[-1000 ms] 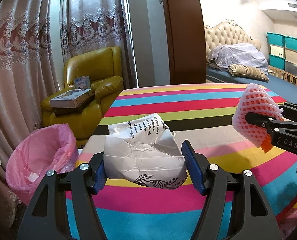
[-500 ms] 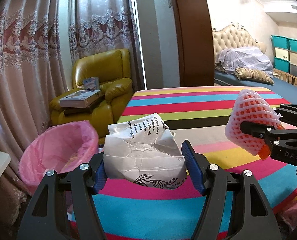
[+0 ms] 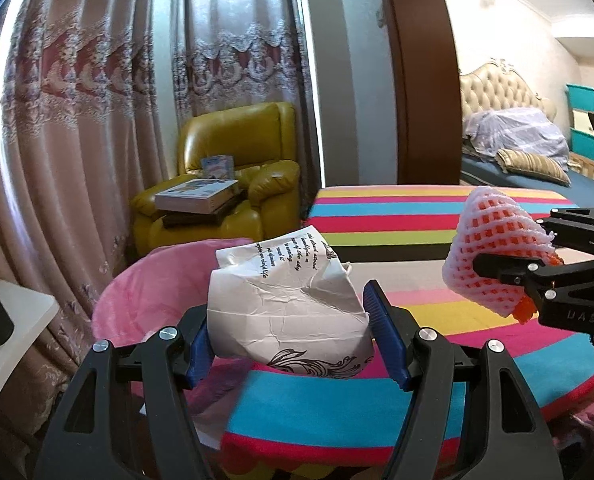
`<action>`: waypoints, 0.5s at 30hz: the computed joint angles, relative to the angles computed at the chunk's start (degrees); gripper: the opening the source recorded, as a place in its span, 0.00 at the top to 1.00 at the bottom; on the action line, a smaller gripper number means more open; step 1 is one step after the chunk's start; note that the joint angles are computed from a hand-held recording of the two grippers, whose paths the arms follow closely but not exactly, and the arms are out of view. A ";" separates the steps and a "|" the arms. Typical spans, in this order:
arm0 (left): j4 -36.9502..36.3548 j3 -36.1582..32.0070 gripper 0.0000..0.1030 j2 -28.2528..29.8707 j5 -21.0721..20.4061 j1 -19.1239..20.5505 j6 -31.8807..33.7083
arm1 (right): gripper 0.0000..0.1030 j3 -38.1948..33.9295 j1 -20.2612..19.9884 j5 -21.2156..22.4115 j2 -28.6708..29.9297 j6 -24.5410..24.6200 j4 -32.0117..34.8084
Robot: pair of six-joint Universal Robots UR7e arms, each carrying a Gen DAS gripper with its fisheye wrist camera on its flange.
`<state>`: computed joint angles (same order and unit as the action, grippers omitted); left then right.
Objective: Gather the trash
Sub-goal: 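Carry the paper item and fruit net to the pink bin and open both tools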
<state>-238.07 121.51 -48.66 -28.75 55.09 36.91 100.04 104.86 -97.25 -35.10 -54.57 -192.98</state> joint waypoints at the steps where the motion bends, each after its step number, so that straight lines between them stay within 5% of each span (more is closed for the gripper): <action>1: -0.13 0.12 0.38 -0.52 0.15 0.12 0.11 | 0.63 -0.53 0.43 0.28 0.28 -0.21 0.79; 15: -2.47 0.05 0.38 -7.51 2.67 3.25 5.59 | 0.61 -13.44 6.48 2.22 8.08 -0.11 11.90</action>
<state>-240.54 121.57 -56.17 -26.08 58.34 42.50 86.60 111.34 -95.03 -27.02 -54.68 -181.09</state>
